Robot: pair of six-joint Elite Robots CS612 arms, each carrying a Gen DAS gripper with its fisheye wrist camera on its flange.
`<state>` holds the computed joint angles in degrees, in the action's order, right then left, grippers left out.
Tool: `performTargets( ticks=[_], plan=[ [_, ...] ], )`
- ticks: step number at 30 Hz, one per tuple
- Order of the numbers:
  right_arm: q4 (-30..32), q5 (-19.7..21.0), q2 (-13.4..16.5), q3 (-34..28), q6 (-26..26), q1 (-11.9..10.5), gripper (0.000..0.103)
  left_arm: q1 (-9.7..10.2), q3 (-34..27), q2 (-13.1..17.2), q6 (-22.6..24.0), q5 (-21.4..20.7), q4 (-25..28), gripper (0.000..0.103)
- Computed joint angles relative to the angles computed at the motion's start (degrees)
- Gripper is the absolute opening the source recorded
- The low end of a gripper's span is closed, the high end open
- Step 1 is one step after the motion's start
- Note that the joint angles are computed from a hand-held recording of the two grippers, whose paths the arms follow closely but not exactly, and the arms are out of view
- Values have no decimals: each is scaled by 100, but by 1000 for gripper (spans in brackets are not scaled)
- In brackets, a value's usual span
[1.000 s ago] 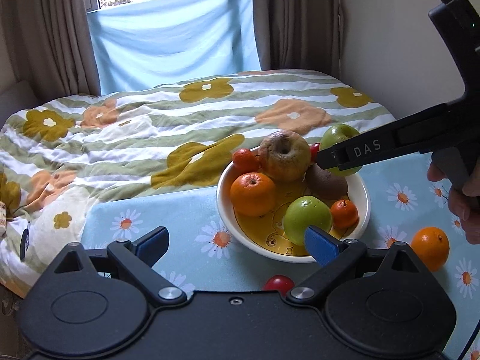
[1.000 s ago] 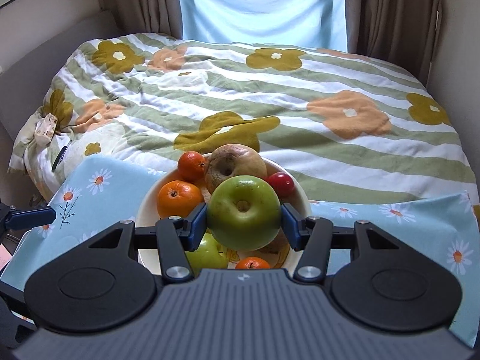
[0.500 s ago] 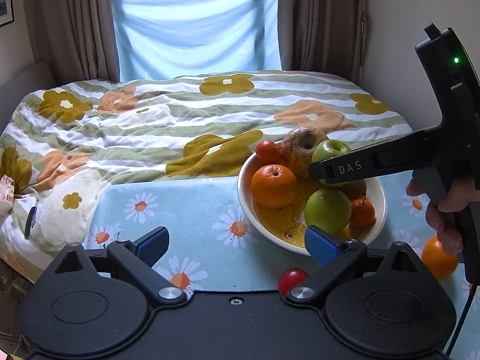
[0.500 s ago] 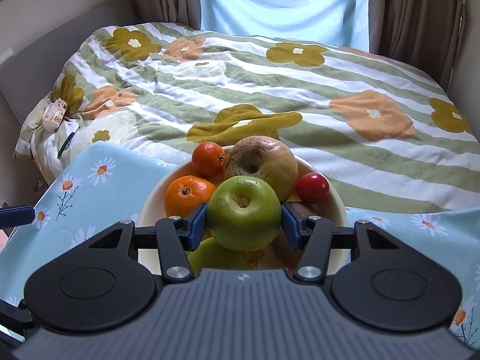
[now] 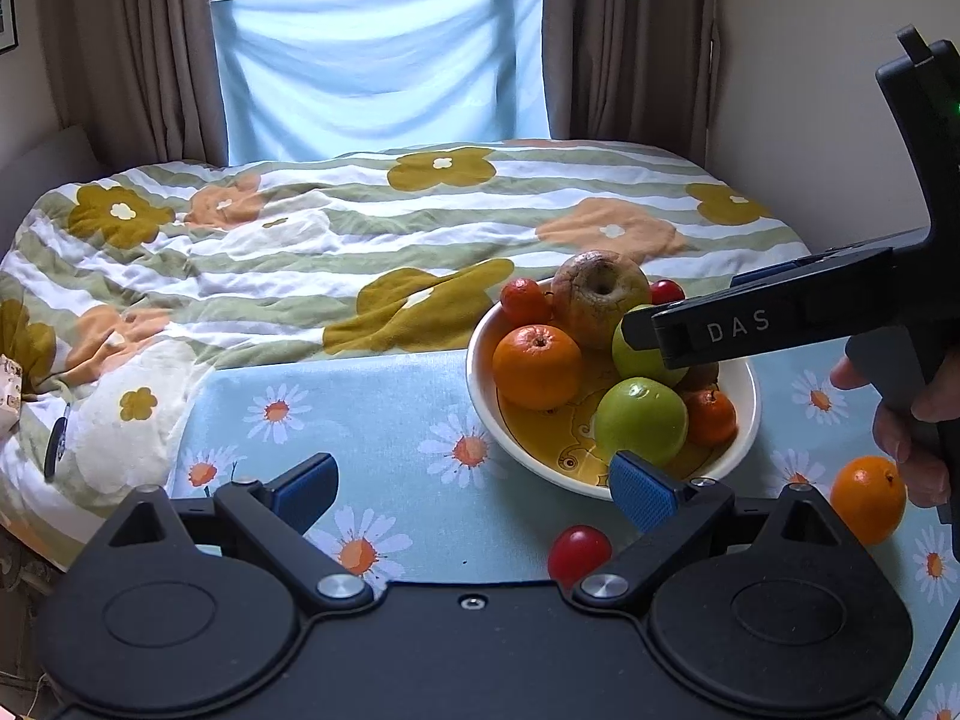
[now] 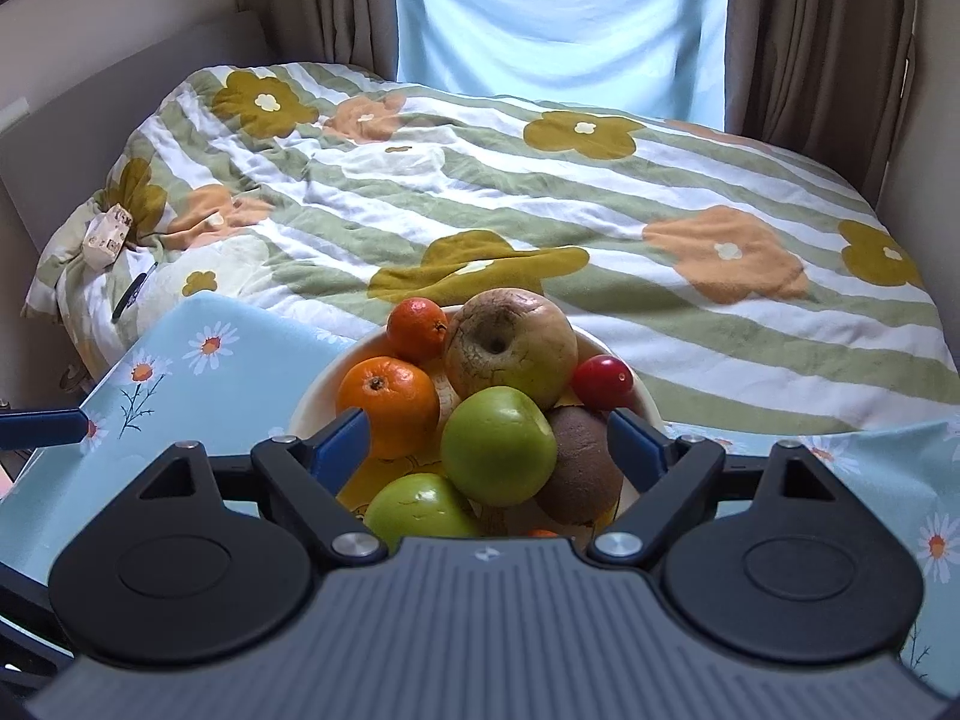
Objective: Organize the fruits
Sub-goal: 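Open the left tool to drop its apple in the bowl while the right tool releases its apple, then lift both open tools away from the bowl toward the last tomato and orange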
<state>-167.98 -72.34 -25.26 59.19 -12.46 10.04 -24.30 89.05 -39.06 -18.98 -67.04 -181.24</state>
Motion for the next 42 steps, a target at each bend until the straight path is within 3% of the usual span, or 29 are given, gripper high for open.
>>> performTargets(
  ticks=[15,30,42],
  plan=[
    [-686,-180,-544,829,370,-27,101,-83,409,-320,262,133,-594,99],
    [-1678,-915,-1317,2232,1065,-101,101,-157,894,-559,640,17,-1473,99],
    [-1882,-993,-1566,2938,1245,-247,101,-336,1108,-574,394,134,-1419,99]
  ],
)
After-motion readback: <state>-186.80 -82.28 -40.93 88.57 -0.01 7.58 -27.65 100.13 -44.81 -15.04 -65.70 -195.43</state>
